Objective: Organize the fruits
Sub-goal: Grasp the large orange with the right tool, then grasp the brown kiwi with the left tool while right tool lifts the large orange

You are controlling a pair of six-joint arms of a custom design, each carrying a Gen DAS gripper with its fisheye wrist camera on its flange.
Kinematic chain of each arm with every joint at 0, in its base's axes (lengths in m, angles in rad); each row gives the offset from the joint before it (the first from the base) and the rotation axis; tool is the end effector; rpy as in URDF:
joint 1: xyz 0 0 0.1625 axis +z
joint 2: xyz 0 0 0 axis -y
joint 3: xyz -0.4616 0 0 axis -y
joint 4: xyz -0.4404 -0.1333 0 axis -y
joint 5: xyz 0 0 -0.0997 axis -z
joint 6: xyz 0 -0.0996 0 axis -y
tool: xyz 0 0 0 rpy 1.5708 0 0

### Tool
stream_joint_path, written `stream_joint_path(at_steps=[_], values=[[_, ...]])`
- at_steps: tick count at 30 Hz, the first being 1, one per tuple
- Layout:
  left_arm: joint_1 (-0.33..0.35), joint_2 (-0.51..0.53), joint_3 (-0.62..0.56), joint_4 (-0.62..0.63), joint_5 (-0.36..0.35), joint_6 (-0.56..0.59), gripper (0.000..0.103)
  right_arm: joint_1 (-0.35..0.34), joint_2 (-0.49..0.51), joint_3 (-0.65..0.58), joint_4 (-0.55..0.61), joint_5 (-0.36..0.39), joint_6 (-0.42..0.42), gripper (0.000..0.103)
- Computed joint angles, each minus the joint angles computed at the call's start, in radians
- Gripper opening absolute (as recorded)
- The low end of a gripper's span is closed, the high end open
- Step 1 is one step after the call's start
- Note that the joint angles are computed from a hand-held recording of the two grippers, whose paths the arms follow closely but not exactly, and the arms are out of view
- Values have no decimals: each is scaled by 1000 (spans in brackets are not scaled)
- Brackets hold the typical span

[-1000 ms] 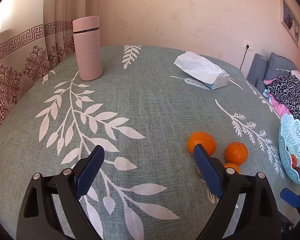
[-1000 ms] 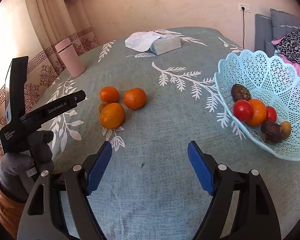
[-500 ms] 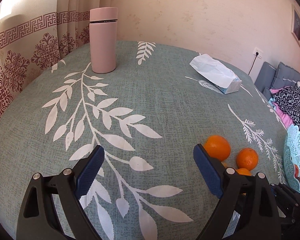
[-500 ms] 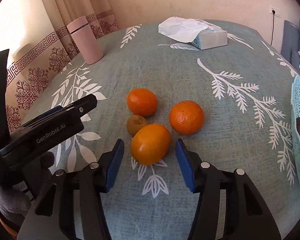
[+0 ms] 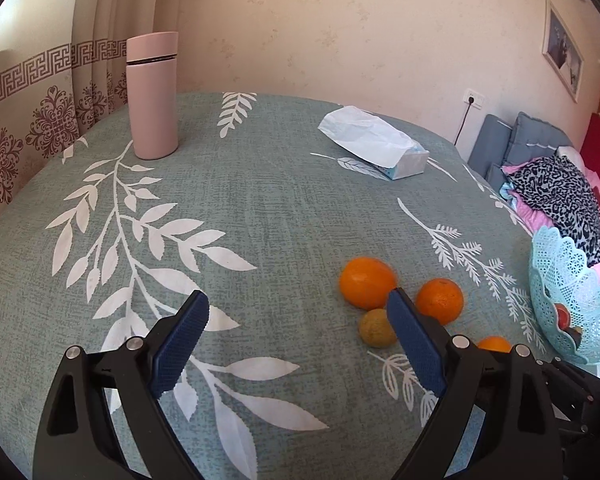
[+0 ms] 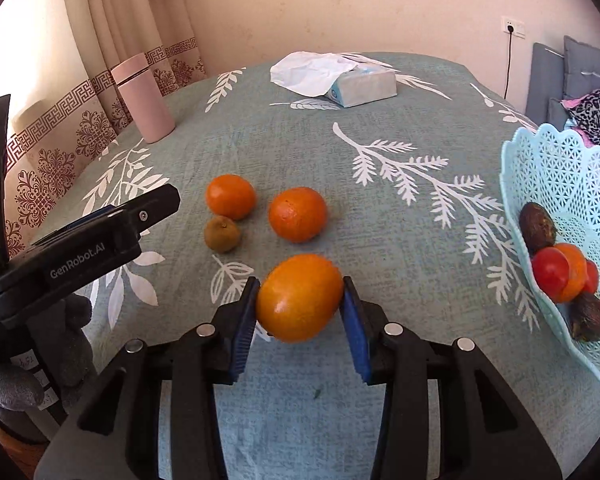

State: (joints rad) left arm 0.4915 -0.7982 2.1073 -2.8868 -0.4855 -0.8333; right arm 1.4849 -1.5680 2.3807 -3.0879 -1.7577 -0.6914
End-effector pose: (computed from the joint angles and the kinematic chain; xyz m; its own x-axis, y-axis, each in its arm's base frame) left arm -0.3682 -0.4482 0.0219 -0.8042 -0.0746 -0.5896 0.4258 0.6197 -0.6593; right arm 0.0763 -0.4516 0.2943 -0.7879 -0.3268 0.5220 -0.5673 0.7150 -0.4086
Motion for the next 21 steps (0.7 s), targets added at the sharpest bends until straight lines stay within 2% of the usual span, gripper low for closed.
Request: stream_joint_path(at_steps=[2,5,11,13,14,16,21], values=[[-4,19,-10,-36,-13,51,88,-17,-21,13,-5,6,-2,42],[0,40,-29,-56,-45,108,81,-39,-51,25,9,28,6,42],[25,60,-73,17,-110,133,67,-38,-68,42,-25,31,-9,42],[37,60,-87,64,-131,116,52,-38,-69,45,-27,31,-8,42],[42,58,-88,63,-150,120,48,-38,-67,44,-28,30,-8,42],[44,55,-85,69,-156,111,30,-35,-68,47,-33,26,-5,42],[21,54,-67,59,-112,101,29,-33,-78,57,-42,20,6,42]])
